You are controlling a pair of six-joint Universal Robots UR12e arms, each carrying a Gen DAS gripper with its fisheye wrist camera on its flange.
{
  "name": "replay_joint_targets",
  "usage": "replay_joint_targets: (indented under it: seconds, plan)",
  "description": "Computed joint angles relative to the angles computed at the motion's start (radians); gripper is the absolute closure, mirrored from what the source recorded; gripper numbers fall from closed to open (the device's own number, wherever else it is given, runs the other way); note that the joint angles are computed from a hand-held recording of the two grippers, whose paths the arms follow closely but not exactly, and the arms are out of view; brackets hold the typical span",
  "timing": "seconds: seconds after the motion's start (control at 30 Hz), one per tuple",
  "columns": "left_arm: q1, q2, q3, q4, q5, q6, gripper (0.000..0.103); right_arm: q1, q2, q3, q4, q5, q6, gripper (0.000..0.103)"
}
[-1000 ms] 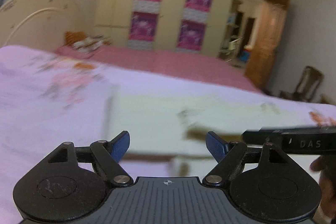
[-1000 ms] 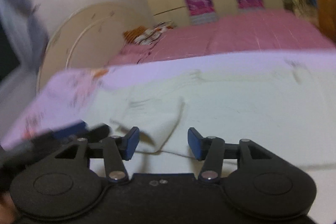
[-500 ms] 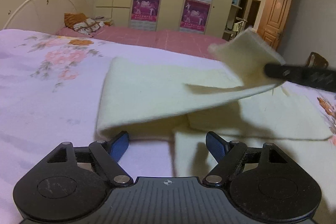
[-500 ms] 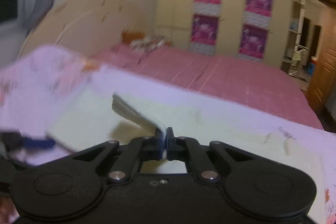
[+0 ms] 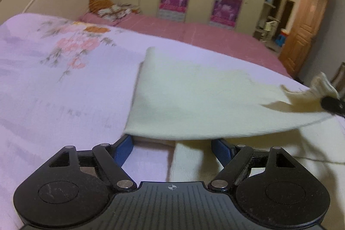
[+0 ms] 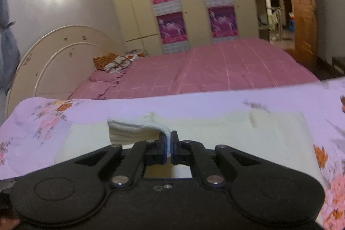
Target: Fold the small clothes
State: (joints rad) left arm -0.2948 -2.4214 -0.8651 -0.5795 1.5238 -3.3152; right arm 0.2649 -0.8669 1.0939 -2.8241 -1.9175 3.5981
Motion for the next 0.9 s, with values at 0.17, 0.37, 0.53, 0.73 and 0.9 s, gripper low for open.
replay_joint_targets:
  seconds: [0.17,0.37,0.53,0.73,0.9]
  plan:
    - [-0.013,-0.014,0.04,-0.057,0.058,-0.058,0.023,-0.006,-0.021,0.038,-0.028,-0.013,0.034,0.099]
    - [-0.01,-0.018,0.05,-0.071,0.048,-0.049,0.023,-0.013,-0.045,0.08,-0.059,-0.038,0.045,0.099]
    - [-0.007,-0.009,0.029,-0.052,0.029,0.018,0.023,-0.027,-0.08,0.138,-0.068,-0.058,0.09,0.099]
    - [-0.004,-0.002,0.014,-0.04,0.014,0.041,0.023,-0.044,-0.116,0.21,-0.055,-0.046,0.168,0.099]
    - [-0.005,-0.001,0.011,-0.037,0.013,0.044,0.023,-0.066,-0.133,0.258,-0.031,0.004,0.258,0.093]
